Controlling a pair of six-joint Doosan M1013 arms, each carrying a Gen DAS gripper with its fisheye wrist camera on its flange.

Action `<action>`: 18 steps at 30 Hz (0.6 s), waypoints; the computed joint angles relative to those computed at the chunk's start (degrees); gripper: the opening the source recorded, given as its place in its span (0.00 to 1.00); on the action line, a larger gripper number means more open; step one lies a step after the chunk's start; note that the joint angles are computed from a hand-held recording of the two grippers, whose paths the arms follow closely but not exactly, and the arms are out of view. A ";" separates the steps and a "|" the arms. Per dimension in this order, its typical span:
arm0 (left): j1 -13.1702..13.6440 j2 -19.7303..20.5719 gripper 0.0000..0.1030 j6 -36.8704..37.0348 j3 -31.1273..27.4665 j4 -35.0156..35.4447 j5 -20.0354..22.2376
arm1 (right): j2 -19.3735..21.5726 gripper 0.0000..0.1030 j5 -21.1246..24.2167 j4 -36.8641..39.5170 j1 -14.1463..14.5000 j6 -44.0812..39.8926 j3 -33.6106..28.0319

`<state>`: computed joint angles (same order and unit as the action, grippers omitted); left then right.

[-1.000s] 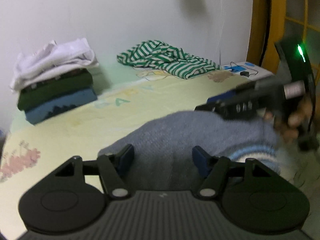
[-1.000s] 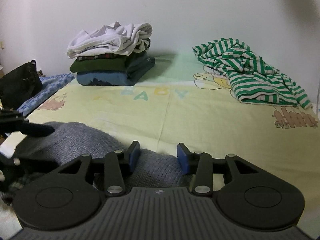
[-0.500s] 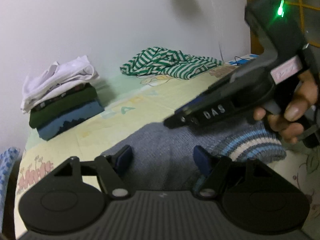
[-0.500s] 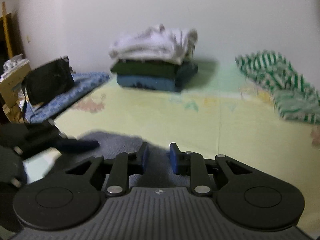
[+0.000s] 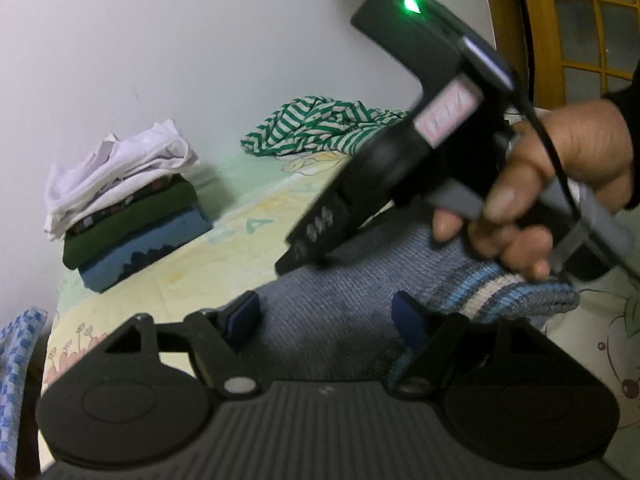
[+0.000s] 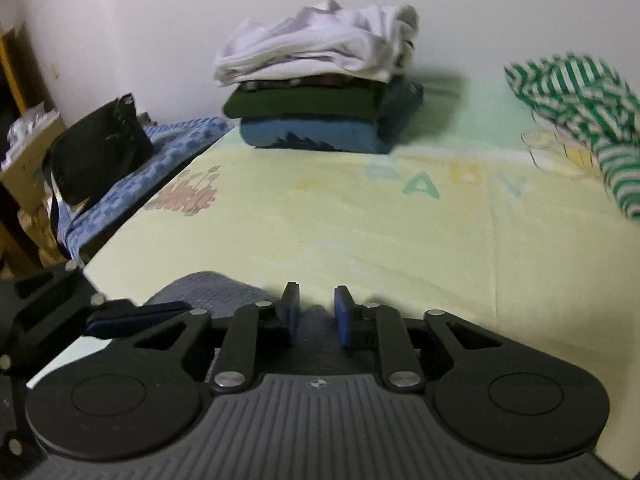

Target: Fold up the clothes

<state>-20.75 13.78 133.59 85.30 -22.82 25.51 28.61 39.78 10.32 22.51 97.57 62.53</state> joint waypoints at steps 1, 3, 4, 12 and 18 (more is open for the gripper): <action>-0.08 -0.18 0.73 -0.94 -0.21 0.73 0.62 | -0.34 0.16 0.28 -0.33 -0.20 1.31 0.02; 0.26 -0.89 0.73 -0.85 -0.45 -1.48 2.54 | -2.89 0.19 -3.32 -1.45 -0.43 2.40 3.16; 0.46 -1.34 0.77 -0.78 -0.35 -2.87 3.30 | -4.13 0.19 -5.06 -2.09 -0.56 3.04 4.63; 0.67 -3.44 0.89 -6.88 3.44 -4.47 5.44 | -11.96 0.18 -9.12 -10.27 -1.08 12.40 16.09; 0.16 -2.89 0.94 -7.81 2.55 -2.88 7.09 | -12.05 0.18 -9.31 -15.59 0.01 15.77 16.72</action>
<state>-20.59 10.89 125.77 87.85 -25.69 32.59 16.56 30.47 -5.27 22.53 113.34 79.26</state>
